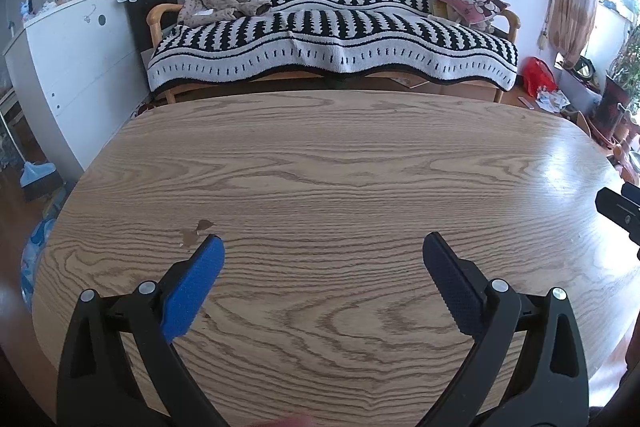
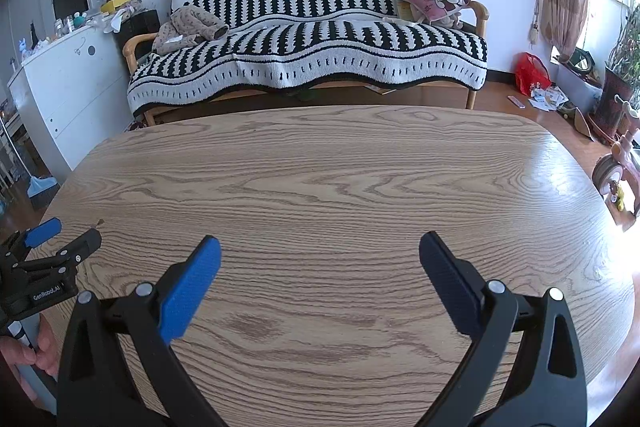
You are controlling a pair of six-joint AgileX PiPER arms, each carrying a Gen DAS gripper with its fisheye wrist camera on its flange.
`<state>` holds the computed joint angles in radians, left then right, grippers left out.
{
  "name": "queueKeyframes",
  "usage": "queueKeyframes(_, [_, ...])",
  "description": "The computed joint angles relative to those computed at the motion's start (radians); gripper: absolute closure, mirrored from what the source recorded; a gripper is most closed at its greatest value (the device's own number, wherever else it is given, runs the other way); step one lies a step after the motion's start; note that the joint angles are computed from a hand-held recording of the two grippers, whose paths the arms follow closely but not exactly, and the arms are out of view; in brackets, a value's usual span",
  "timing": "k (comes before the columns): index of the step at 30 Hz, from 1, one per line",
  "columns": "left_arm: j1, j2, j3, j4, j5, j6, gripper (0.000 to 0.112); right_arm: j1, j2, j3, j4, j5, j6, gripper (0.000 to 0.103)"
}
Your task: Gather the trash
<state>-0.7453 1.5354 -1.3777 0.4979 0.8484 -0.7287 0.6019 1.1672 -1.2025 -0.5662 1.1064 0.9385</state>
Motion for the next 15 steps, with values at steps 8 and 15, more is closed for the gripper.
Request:
queueKeyframes(8, [0.015,-0.013,0.016,0.006,-0.024,0.000,0.016,-0.003,-0.007,0.006,-0.001,0.002,0.005,0.007])
queueKeyframes(15, [0.009,-0.003,0.003,0.003,-0.005,0.013,0.016,-0.012,-0.011,0.008,0.006,0.001,-0.004,0.007])
